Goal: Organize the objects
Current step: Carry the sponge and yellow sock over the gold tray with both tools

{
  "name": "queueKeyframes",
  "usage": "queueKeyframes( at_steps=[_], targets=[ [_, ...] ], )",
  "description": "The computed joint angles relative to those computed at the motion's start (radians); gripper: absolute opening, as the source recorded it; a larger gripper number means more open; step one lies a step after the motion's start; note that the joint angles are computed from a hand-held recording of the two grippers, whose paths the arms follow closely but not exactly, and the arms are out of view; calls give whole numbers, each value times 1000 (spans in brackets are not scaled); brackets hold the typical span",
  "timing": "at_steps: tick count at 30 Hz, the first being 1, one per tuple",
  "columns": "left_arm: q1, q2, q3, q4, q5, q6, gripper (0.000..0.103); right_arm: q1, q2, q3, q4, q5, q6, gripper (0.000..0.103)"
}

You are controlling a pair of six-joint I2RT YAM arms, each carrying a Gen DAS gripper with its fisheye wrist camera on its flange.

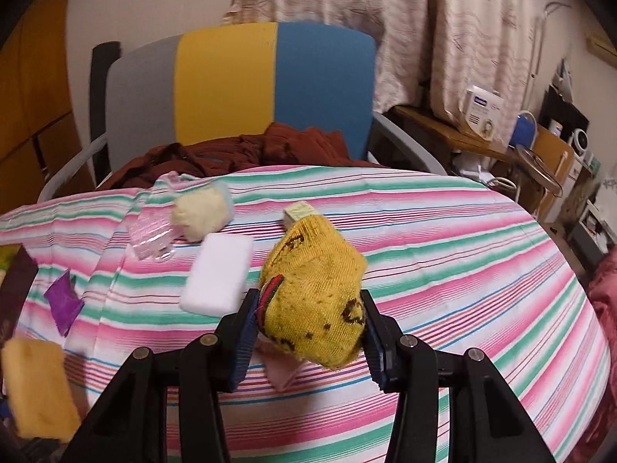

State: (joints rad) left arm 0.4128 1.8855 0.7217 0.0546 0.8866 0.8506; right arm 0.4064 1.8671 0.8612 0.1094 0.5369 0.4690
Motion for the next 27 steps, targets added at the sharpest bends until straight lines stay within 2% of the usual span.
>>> queueKeyframes(
  at_steps=[4, 7, 9, 12, 20, 27],
  targets=[
    [102, -29, 51, -163, 63, 92, 44, 62, -19, 3, -21, -9, 30, 49],
    [176, -21, 118, -284, 95, 156, 44, 127, -20, 9, -12, -60, 68, 49],
    [226, -1, 177, -381, 111, 199, 44, 184, 1, 41, -26, -69, 74, 49],
    [281, 26, 241, -460, 117, 242, 44, 285, 40, 107, -47, -71, 70, 49],
    [418, 114, 435, -604, 125, 293, 44, 458, 177, 346, -76, -156, 98, 49],
    [509, 240, 660, -650, 86, 234, 44, 552, 337, 608, -145, -231, 103, 49]
  ],
)
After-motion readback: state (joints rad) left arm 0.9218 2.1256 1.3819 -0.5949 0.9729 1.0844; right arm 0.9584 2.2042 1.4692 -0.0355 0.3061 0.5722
